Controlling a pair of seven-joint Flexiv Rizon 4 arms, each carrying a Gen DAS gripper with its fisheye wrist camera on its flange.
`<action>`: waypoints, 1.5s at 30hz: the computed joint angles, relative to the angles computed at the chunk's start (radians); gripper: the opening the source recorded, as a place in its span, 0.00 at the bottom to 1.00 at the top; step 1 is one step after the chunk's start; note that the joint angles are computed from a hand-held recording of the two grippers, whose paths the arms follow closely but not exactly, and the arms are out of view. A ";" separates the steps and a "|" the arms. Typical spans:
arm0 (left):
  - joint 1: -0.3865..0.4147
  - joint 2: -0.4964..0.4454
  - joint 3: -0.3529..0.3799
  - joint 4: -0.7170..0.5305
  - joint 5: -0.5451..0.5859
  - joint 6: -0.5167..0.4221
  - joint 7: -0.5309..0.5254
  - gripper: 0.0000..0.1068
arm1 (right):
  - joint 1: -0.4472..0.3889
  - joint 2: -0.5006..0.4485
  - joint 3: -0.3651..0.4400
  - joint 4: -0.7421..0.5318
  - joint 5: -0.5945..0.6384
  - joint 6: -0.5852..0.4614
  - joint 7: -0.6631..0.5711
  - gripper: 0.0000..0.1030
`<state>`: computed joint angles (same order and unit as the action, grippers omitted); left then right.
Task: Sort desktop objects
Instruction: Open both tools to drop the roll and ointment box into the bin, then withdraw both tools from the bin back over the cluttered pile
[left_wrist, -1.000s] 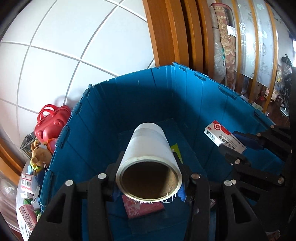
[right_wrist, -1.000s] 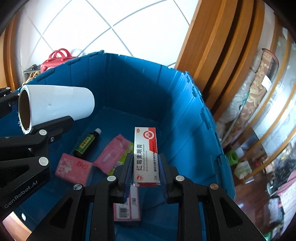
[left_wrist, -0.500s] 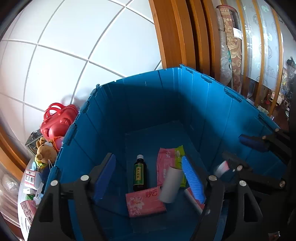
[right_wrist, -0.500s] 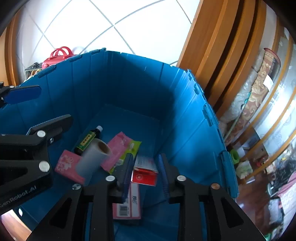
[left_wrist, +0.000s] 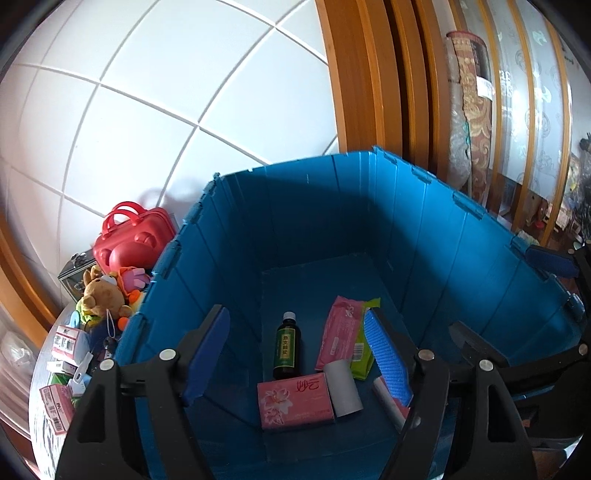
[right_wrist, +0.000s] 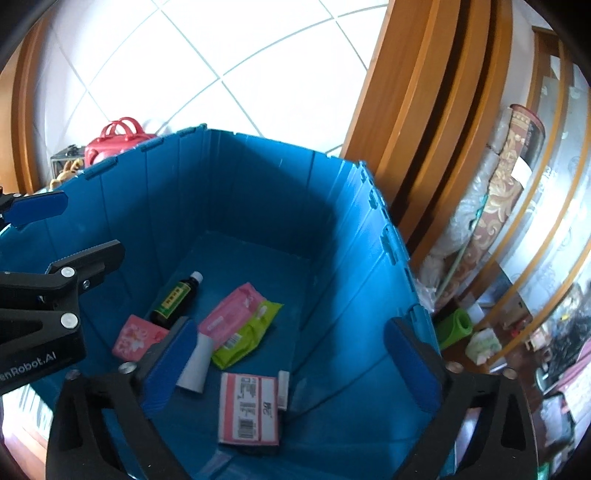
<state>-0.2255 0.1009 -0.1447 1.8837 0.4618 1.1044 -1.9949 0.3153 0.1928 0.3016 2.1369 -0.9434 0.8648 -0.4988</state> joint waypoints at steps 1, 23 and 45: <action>0.001 0.010 0.003 0.008 0.007 0.009 -0.012 0.70 | -0.002 0.007 0.001 0.005 -0.008 0.010 0.007 1.00; 0.252 0.345 -0.008 0.288 0.023 0.131 -0.164 0.84 | -0.011 -0.028 0.017 -0.030 -0.292 0.270 0.296 1.00; 0.168 0.325 0.634 0.582 -0.455 0.351 0.597 0.84 | 0.432 -0.497 -0.062 -0.463 -0.486 0.175 0.450 1.00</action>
<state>-0.0579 0.4260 0.4893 2.4658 0.0072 1.4553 -1.3976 0.7473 -0.3045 0.2400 1.6734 -1.4293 1.0400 -0.0484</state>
